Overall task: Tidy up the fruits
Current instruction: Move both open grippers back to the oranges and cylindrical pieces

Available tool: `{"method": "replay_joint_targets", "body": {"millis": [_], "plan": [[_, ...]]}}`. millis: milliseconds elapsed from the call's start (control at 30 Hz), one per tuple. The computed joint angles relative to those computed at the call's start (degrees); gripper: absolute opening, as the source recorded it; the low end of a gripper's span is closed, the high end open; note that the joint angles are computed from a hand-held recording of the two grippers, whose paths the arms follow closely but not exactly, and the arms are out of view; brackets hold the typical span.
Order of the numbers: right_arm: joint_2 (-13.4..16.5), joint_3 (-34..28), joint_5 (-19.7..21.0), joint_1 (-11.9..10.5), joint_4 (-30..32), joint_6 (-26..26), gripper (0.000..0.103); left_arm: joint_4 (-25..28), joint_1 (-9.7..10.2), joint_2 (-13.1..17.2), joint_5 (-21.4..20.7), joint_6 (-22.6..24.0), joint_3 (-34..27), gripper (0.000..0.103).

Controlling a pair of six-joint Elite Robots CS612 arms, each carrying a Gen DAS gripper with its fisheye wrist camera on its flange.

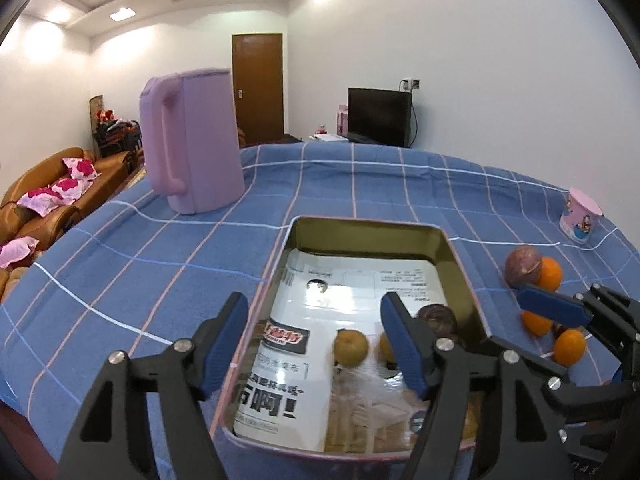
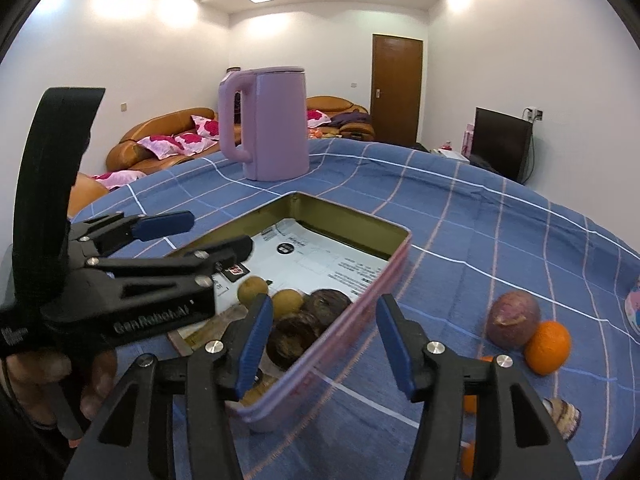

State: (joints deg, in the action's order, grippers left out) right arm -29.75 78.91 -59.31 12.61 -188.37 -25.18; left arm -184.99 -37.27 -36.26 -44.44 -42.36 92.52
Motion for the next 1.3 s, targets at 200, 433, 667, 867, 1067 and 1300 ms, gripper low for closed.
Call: {"method": "replay_joint_targets", "body": {"millis": [200,433,667,867,1067,1300], "plan": [[-1.23,3.2,-1.27,-2.66,-4.02,3.58,0.056,-1.45,-1.75,0.58,0.58,4.56,-1.9,0.071],[-2.21,6.38,-7.24,-6.4,-7.68,10.8,0.056,-1.14,-3.25,2.26,-2.8,9.68,-5.73,0.073],[-1.88,6.38,-10.82,-8.16,-6.71,16.01,0.056,2.7,-4.03,4.38,-8.76,12.51,-10.37,0.073],[-1.67,5.91,-10.5,-8.42,-5.95,17.43,0.056,3.57,-4.54,5.22,-12.08,14.74,-12.53,0.073],[-1.55,6.07,-10.9,-9.23,-7.04,23.09,0.056,5.49,-4.27,5.6,-16.08,15.17,-13.78,0.073],[-1.52,5.57,-11.74,-9.35,-5.73,24.87,0.056,7.59,-4.03,6.29,-18.92,16.45,-15.44,0.073]]}}
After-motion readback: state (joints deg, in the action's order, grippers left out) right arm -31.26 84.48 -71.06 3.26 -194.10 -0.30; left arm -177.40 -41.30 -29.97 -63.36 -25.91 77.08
